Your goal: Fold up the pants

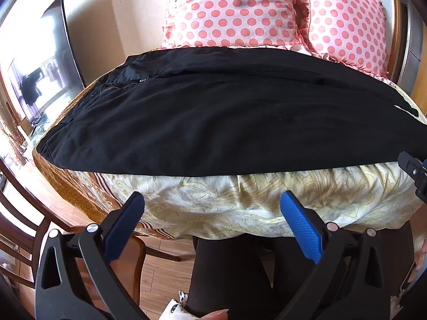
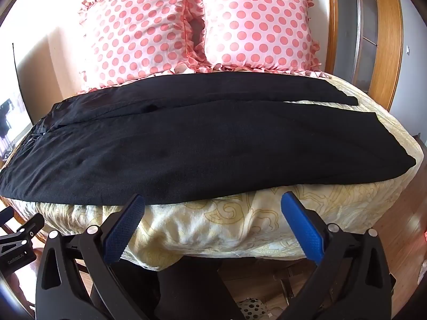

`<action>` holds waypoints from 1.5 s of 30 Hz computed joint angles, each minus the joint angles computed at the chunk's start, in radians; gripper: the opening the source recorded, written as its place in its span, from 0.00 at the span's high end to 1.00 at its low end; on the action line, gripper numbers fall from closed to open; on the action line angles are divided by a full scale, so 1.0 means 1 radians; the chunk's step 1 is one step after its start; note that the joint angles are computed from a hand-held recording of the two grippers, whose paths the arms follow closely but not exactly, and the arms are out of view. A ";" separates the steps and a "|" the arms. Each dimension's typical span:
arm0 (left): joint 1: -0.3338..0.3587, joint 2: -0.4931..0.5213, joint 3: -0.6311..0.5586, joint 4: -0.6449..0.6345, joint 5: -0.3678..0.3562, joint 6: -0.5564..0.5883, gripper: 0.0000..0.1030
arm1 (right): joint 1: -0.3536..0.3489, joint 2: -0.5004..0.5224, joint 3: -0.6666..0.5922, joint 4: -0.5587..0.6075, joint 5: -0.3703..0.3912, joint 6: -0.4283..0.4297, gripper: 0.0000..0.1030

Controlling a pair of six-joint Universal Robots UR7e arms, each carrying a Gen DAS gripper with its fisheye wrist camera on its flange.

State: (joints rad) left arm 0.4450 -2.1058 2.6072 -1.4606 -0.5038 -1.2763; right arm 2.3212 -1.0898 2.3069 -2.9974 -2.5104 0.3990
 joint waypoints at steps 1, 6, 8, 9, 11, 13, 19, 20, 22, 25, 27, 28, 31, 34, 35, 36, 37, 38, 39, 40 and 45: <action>0.000 0.000 0.000 0.000 0.000 0.000 0.02 | 0.000 0.000 0.000 0.000 0.000 0.000 0.01; -0.001 0.000 0.001 -0.001 0.000 0.002 0.02 | 0.000 0.001 -0.001 0.001 -0.001 0.000 0.01; -0.001 0.000 0.001 -0.003 -0.001 0.004 0.02 | 0.000 0.001 -0.001 0.001 -0.001 -0.001 0.01; -0.005 0.002 -0.001 0.003 -0.004 -0.002 0.02 | 0.000 0.002 -0.002 0.001 0.000 0.000 0.01; -0.014 0.004 -0.004 0.016 -0.008 -0.016 0.02 | 0.000 0.002 -0.002 0.001 -0.001 0.001 0.01; -0.020 0.016 -0.012 0.019 -0.011 -0.025 0.02 | 0.000 0.002 -0.002 0.001 -0.001 0.001 0.01; -0.019 0.010 -0.008 0.022 -0.011 -0.024 0.02 | 0.000 0.001 -0.002 0.003 -0.001 0.001 0.01; -0.018 0.008 -0.008 0.022 -0.011 -0.023 0.02 | -0.001 0.002 -0.001 0.001 -0.001 0.000 0.01; -0.018 0.008 -0.008 0.021 -0.010 -0.024 0.02 | -0.001 0.002 -0.001 -0.002 0.000 -0.001 0.01; -0.020 0.010 -0.009 0.023 -0.013 -0.027 0.02 | -0.002 0.003 0.000 -0.005 0.000 -0.003 0.01; -0.018 0.008 -0.008 0.022 -0.010 -0.023 0.02 | -0.003 0.004 0.001 -0.007 0.000 -0.003 0.01; -0.021 0.010 -0.009 0.024 -0.013 -0.027 0.02 | -0.003 0.004 0.002 -0.007 0.000 -0.002 0.01; -0.018 0.007 -0.008 0.019 -0.011 -0.021 0.02 | -0.003 0.005 0.002 -0.009 0.000 -0.003 0.01; -0.014 0.014 -0.004 0.004 -0.009 -0.015 0.02 | -0.004 0.006 0.003 -0.011 0.001 -0.004 0.01; -0.013 0.014 -0.004 0.003 -0.009 -0.014 0.02 | -0.004 0.006 0.003 -0.011 0.001 -0.004 0.01; -0.013 0.014 -0.004 0.003 -0.009 -0.014 0.02 | -0.004 0.007 0.003 -0.012 0.001 -0.004 0.01; -0.015 0.017 -0.004 0.002 -0.010 -0.017 0.02 | -0.005 0.007 0.003 -0.012 0.001 -0.004 0.01; -0.013 0.014 -0.004 0.003 -0.009 -0.014 0.02 | -0.005 0.007 0.003 -0.012 0.002 -0.004 0.01; -0.013 0.014 -0.004 0.002 -0.009 -0.014 0.02 | -0.005 0.007 0.003 -0.012 0.002 -0.003 0.01; -0.014 0.015 -0.004 0.002 -0.010 -0.014 0.02 | -0.005 0.008 0.003 -0.013 0.002 -0.004 0.01; -0.013 0.013 -0.004 0.001 -0.010 -0.012 0.02 | -0.006 0.009 0.004 -0.015 0.004 -0.004 0.01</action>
State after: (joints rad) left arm 0.4324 -2.0932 2.6034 -1.4592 -0.5134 -1.2887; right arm 2.3148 -1.0811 2.3113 -3.0121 -2.5069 0.3954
